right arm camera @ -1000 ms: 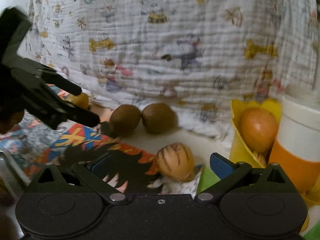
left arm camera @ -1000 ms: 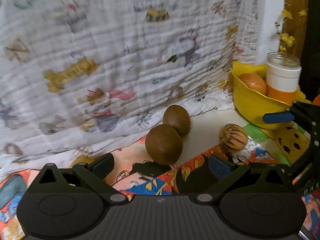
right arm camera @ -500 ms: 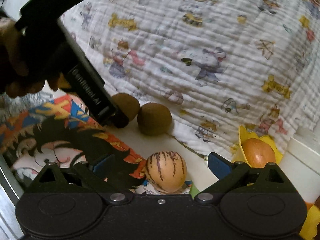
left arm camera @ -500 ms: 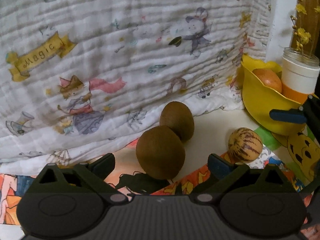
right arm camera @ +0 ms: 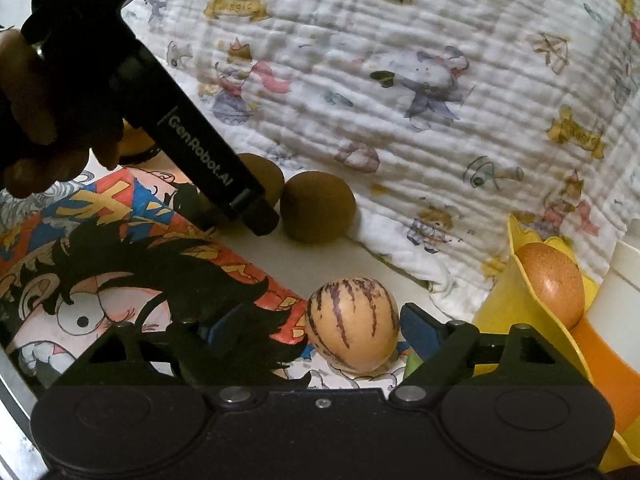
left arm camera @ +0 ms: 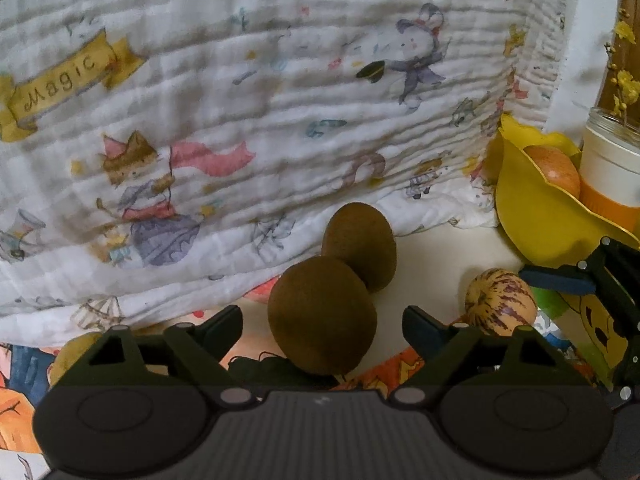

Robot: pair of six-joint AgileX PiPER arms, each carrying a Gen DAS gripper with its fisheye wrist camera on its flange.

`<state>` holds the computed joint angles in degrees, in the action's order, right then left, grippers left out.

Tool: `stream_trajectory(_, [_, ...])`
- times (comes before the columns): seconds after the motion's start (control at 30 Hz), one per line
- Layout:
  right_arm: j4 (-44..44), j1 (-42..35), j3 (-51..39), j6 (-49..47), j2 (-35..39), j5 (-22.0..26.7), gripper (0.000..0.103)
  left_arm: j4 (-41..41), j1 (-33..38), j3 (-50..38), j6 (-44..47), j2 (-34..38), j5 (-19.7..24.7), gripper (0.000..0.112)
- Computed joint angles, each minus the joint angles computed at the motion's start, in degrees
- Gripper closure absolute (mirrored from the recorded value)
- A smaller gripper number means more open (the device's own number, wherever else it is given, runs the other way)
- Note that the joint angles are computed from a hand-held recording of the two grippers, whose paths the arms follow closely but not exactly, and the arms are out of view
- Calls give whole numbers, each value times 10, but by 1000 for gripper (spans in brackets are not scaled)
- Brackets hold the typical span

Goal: Organize fruits
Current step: 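Close the right tool on the striped pepino while the left tool grasps the brown kiwi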

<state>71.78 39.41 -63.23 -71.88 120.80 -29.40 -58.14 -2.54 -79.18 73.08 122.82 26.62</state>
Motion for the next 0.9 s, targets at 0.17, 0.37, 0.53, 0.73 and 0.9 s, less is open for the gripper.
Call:
stream_trajectory(0.17, [8, -1, -7, -10, 4, -3, 21, 15, 0, -13, -23, 12, 6, 35])
stream_trajectory(0.37, [47, 6, -22, -58, 14, -37, 36, 24, 0, -29, -52, 23, 12, 47])
stream_trajectory(0.53, [58, 9, -29, -86, 20, -51, 42, 23, -2, -32, -59, 26, 11, 49])
stream_trajectory(0.73, [59, 12, -32, -97, 24, -58, 47, 9, 1, -21, -58, 20, 9, 50])
stream_trajectory(0.9, [34, 17, -19, -74, 19, -69, 48, 15, 7, -2, -68, 4, 11, 51])
